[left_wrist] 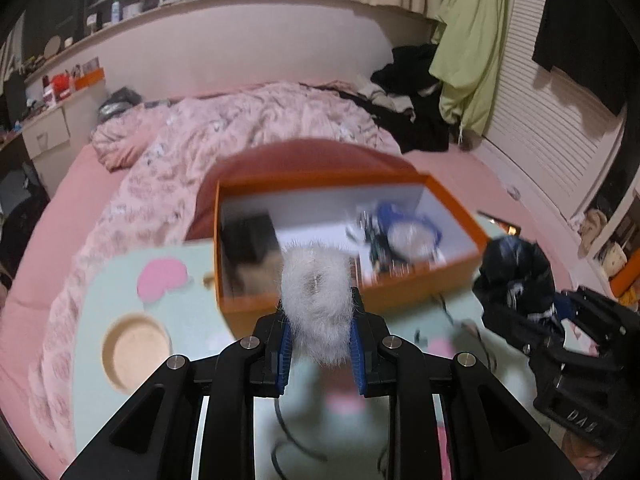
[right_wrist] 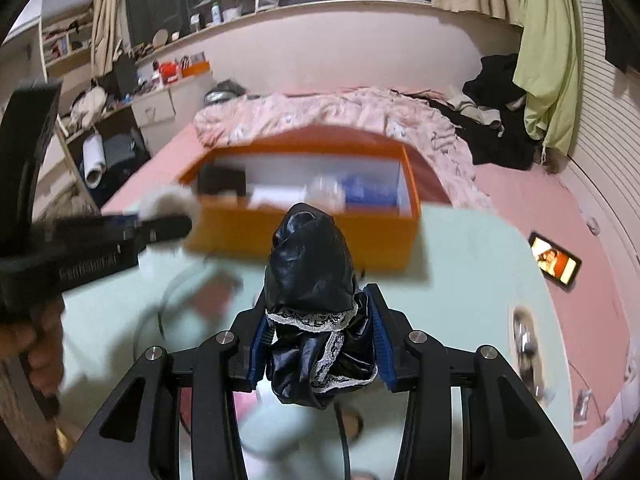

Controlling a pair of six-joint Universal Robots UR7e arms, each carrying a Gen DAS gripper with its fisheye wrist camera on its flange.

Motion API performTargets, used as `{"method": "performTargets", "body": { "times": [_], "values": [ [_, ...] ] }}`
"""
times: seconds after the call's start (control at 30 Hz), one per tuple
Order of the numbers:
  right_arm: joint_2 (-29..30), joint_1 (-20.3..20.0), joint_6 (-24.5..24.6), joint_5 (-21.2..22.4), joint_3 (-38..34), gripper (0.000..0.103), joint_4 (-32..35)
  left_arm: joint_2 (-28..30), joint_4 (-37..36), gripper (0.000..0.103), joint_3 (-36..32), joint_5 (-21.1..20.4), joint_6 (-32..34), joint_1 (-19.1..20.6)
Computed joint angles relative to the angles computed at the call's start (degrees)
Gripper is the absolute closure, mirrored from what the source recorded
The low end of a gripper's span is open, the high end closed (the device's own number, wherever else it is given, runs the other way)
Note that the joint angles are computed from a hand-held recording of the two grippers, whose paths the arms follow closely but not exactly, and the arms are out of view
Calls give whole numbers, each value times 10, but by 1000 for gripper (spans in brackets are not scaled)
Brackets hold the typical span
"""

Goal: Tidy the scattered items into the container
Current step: 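Carry pompom and black cloth into the orange box and open both tools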

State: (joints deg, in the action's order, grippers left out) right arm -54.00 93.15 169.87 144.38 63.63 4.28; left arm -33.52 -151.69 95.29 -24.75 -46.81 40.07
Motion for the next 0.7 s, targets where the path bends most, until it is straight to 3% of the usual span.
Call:
{"method": "performTargets", "body": {
  "times": [0.2,0.3,0.37,0.4,0.47,0.57,0.7],
  "values": [
    [53,-15,4,-2,-164,59,94,4,52,80,-69,-10,7,34],
    [97,-32,56,-13,-270,58,184,5,79,78,-92,-7,-10,49],
    [107,-43,84,-44,-304,56,220,5,39,58,-94,-32,12,63],
    [118,-50,103,-65,-332,49,250,3,21,43,-92,-47,16,71],
    [145,-61,145,-83,-394,41,310,2,3,36,-86,-47,20,74],
    [116,-65,157,-89,-347,36,265,0,-53,33,-63,-38,54,66],
    [71,-52,118,-66,-248,31,167,-11,-143,23,-17,-22,82,41]
  ]
}}
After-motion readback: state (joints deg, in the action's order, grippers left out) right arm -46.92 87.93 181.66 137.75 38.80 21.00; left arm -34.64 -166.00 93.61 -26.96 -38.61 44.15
